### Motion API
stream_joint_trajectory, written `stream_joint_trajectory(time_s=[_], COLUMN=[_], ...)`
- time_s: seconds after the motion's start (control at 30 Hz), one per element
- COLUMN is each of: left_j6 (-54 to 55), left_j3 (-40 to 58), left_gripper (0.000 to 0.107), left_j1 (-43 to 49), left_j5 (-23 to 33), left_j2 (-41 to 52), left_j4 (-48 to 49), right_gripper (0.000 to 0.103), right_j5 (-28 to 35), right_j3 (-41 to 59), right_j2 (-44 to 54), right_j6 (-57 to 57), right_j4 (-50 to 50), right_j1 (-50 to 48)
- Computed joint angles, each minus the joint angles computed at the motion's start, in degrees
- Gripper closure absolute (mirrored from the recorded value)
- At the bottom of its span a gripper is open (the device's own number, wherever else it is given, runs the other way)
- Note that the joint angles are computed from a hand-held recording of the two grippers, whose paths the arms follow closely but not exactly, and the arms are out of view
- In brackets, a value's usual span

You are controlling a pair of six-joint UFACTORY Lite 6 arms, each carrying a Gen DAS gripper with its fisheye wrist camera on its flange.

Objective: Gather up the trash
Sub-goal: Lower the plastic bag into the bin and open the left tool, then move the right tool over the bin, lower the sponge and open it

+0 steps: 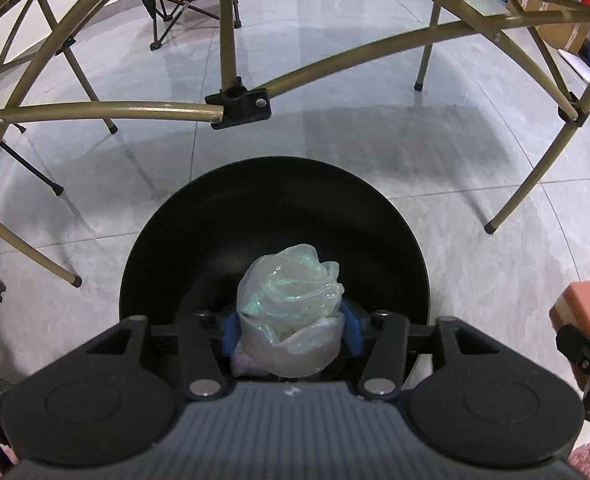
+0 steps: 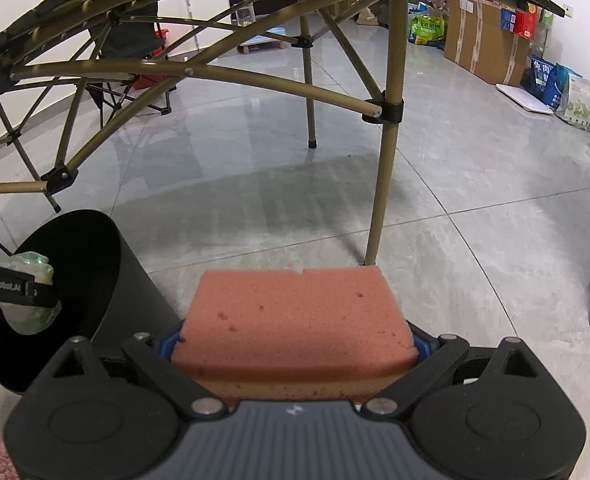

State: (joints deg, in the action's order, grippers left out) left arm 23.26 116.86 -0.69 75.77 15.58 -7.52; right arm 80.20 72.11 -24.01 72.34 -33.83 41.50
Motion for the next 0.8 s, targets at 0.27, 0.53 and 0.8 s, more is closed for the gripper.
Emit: stream_joint_trajectory(time_s=[0.27, 0.53, 0.8], left_j6=[-1.58, -0.43, 1.31], left_j3=[0.90, -0.49, 0.33], left_gripper=[0.004, 0.004, 0.004], left_j1=[0.61, 0.94, 3.63], left_j5=[-1.98, -2.91, -2.47], left_j2=[-1.04, -2.34, -3.03], left_j4=[-0.46, -0.43, -2.54], right_gripper=[0.005, 0.005, 0.005], right_j5=[-0.10, -0.12, 0.85], right_j3=[0.14, 1.08, 3.61], right_j2=[-0.20, 0.32, 2.26], right_j6=[0.02, -0.25, 0.36], right_j4=[0.17, 0.22, -0.79], right_j1=[-0.14, 0.17, 2.03])
